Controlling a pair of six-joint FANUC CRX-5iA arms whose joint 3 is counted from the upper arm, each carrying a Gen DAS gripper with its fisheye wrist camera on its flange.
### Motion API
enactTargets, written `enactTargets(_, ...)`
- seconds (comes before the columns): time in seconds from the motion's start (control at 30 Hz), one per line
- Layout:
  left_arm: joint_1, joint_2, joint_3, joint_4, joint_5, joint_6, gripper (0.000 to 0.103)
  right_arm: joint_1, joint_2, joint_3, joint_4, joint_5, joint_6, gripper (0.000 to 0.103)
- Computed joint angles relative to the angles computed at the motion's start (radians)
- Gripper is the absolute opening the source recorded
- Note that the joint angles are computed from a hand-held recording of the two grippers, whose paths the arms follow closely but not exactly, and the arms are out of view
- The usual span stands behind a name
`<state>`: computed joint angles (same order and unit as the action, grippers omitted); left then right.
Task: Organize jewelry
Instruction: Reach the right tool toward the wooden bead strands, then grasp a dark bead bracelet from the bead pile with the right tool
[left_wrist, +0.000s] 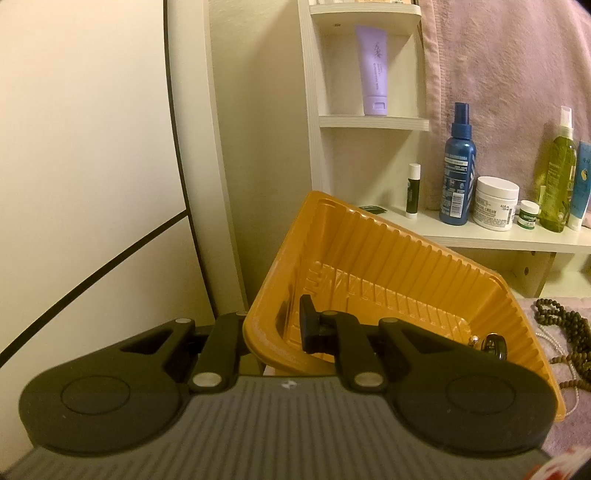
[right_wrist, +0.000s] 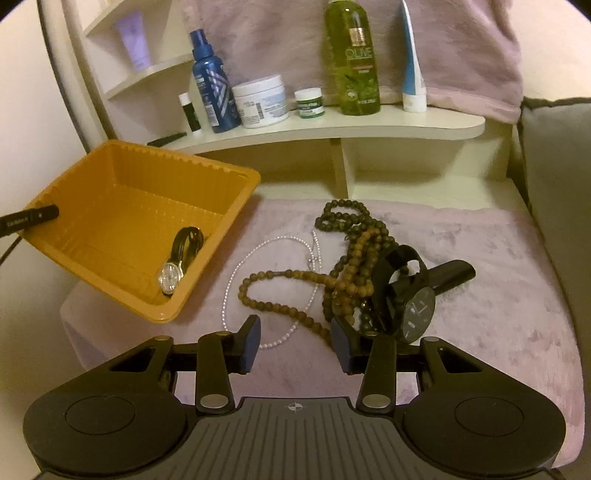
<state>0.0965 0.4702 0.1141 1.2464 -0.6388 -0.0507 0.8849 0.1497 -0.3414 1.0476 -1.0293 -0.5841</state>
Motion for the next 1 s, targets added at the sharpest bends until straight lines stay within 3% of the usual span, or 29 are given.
enactTargets(0.33, 0.000, 0.001, 0.001, 0.000, -0.002, 0.000, 0.012, 0.002, 0.021, 0.023, -0.035, -0.079, 0.014, 0.040)
enactTargets(0.4, 0.001, 0.001, 0.001, 0.001, -0.002, -0.001, 0.012, -0.006, 0.025, 0.027, -0.039, -0.078, 0.025, 0.029)
enactTargets(0.53, 0.000, 0.001, -0.001, 0.004, -0.001, -0.005, 0.012, -0.024, 0.049, 0.048, -0.054, -0.087, 0.047, 0.017)
enactTargets(0.57, 0.000, 0.000, -0.002, 0.004, -0.001, -0.006, 0.012, -0.026, 0.053, 0.055, -0.062, -0.091, 0.055, 0.007)
enactTargets(0.8, -0.001, 0.001, -0.003, 0.011, -0.001, -0.013, 0.012, 0.004, 0.013, 0.009, 0.021, -0.123, -0.035, 0.007)
enactTargets(1.0, 0.001, 0.000, -0.004, 0.012, -0.005, -0.016, 0.012, 0.027, -0.019, -0.028, 0.118, -0.263, -0.178, 0.007)
